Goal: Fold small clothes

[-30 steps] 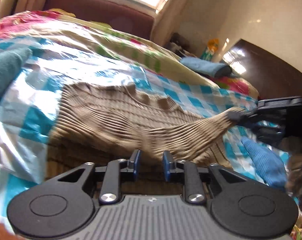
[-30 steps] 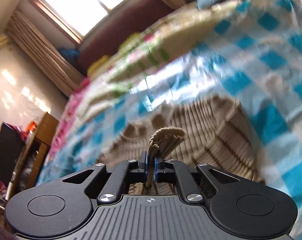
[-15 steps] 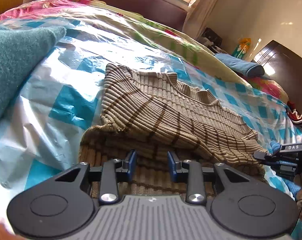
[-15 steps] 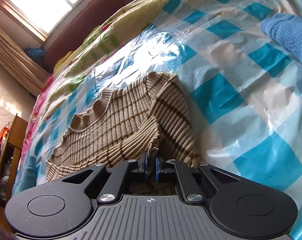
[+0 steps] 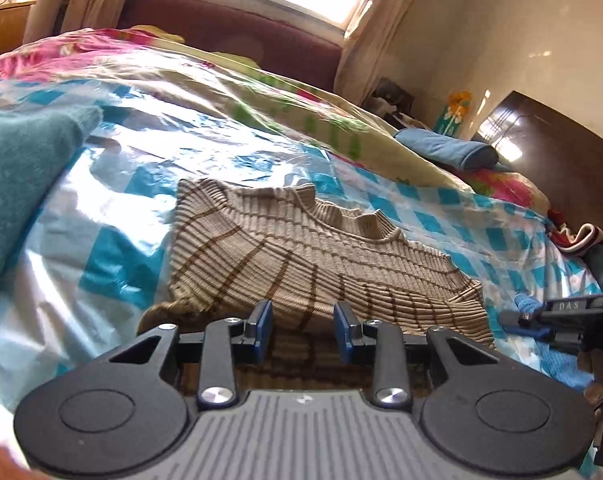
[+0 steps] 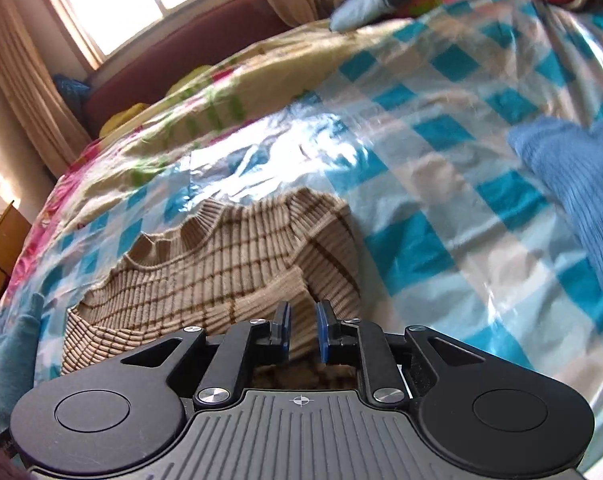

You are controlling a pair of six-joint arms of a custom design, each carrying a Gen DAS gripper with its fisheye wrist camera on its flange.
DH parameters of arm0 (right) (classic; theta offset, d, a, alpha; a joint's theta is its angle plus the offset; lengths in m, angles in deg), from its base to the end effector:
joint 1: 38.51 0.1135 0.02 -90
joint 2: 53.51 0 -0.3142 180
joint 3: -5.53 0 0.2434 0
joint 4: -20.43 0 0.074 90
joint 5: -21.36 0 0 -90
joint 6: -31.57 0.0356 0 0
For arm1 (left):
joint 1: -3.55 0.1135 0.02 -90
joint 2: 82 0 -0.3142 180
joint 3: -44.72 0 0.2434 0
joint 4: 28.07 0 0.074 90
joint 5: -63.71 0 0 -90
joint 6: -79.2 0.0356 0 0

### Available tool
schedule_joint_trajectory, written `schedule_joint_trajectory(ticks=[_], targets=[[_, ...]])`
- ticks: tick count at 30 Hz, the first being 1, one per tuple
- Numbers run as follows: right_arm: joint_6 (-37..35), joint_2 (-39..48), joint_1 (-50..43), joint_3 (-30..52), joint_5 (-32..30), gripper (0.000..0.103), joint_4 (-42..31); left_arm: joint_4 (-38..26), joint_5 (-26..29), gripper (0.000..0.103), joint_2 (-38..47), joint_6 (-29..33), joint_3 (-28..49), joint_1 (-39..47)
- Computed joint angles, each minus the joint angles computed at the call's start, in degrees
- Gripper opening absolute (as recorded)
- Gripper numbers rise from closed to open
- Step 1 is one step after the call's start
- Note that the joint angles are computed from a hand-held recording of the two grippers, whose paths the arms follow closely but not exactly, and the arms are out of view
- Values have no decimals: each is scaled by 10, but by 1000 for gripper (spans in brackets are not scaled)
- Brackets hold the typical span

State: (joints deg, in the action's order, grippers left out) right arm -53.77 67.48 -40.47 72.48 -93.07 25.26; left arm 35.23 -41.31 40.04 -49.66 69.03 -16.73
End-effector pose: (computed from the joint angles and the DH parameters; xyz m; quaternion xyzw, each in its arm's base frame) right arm 0.3945 0.0012 0.1053 -0.0207 0.9188 0.2063 0.3358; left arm 0.2315 -0.0757 0.0774 -0.2017 0.8558 -0.1275 0.4590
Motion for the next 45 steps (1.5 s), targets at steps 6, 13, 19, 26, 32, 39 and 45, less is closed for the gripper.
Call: schedule_joint_trajectory(ticks=[6,13,19,26,32,39,45], targets=[[-30,36,33,27,-17,16,-6,-29,17,37,17,29,42,36],[-17,92,29,69,-6,12,-23,-8,73,38,75,3,47,87],[-27,50,14,30,-9,16,18,-6,44,38,73,15,41,68],[16,90,15,77,50,16,43,0,40,39,76,12,40,66],[-29,117,46,100,69,18,31,9,41,40,82,10,38,66],[-40,85,29,63,54,18,54,2,13,40,56,3,19,49],[-63,97,38,105,57,21,-28,-75,1,40,14,2,25,42]])
